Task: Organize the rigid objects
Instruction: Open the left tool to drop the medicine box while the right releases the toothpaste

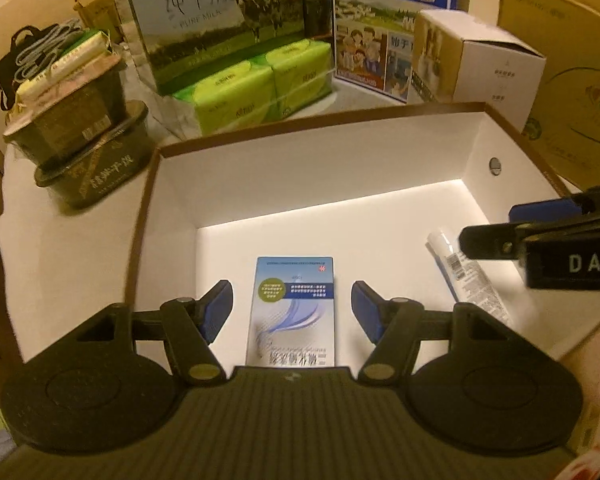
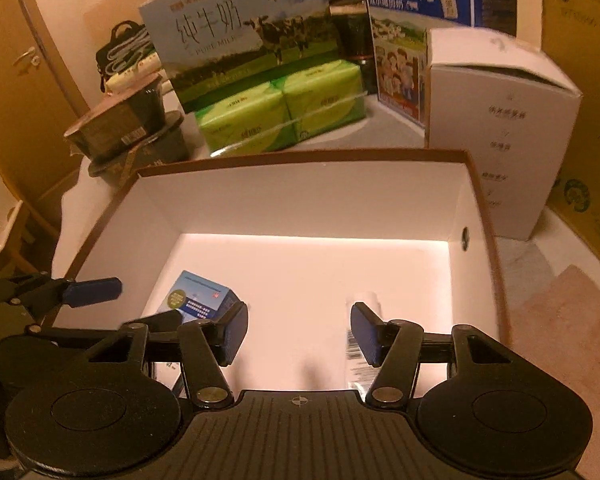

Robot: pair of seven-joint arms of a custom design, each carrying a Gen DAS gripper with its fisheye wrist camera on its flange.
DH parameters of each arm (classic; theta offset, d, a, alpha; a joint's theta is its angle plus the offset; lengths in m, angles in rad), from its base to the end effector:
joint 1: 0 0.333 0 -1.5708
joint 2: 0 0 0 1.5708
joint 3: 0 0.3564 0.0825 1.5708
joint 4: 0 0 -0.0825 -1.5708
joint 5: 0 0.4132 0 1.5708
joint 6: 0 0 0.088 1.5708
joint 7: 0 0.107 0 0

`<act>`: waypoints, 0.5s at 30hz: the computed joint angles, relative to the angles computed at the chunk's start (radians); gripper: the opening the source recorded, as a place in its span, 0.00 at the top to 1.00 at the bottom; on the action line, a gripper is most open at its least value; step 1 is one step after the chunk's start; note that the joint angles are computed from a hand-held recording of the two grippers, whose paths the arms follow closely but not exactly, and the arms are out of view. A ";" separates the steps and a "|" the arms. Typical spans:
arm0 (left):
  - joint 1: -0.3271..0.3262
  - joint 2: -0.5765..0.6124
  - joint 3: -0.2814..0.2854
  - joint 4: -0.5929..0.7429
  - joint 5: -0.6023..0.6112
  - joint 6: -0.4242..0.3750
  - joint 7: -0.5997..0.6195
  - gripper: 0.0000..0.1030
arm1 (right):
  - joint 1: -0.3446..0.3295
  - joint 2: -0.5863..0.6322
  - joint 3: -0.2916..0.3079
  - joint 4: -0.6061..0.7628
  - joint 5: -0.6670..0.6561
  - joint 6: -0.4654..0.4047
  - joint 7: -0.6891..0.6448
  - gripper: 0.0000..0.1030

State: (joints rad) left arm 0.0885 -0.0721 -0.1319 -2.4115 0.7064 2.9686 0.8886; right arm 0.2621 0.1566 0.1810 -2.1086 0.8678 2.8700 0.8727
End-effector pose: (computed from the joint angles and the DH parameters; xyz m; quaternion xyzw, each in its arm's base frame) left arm 0.5314 -0.0681 0.4193 -0.6586 0.6747 -0.1950 0.2700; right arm 0.5870 0.2270 0.4183 -0.7661 0.5330 -0.0638 0.3534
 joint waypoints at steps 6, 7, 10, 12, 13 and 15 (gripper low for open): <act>0.032 -0.137 -0.036 -0.088 0.030 0.015 -0.008 0.38 | 0.015 -0.116 -0.005 -0.093 0.165 0.035 -0.167 0.44; 0.033 -0.165 -0.041 -0.106 0.013 0.014 0.007 0.38 | 0.026 -0.135 -0.013 -0.109 0.189 0.044 -0.192 0.44; 0.037 -0.239 -0.057 -0.157 -0.048 0.021 0.049 0.38 | 0.064 -0.199 -0.045 -0.160 0.280 0.061 -0.272 0.44; 0.023 -0.296 -0.054 -0.200 -0.104 0.028 0.086 0.38 | 0.089 -0.245 -0.071 -0.197 0.330 0.055 -0.303 0.44; 0.018 -0.322 -0.055 -0.219 -0.128 0.028 0.099 0.38 | 0.100 -0.265 -0.083 -0.214 0.347 0.049 -0.312 0.44; -0.002 -0.379 -0.049 -0.261 -0.180 0.024 0.125 0.38 | 0.120 -0.312 -0.105 -0.255 0.380 0.043 -0.322 0.44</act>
State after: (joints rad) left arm 0.0868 -0.4515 -0.1812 -2.6724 0.5268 2.9921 1.0139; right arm 0.3824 -0.1552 0.0759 -2.3640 1.2481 2.9134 0.5510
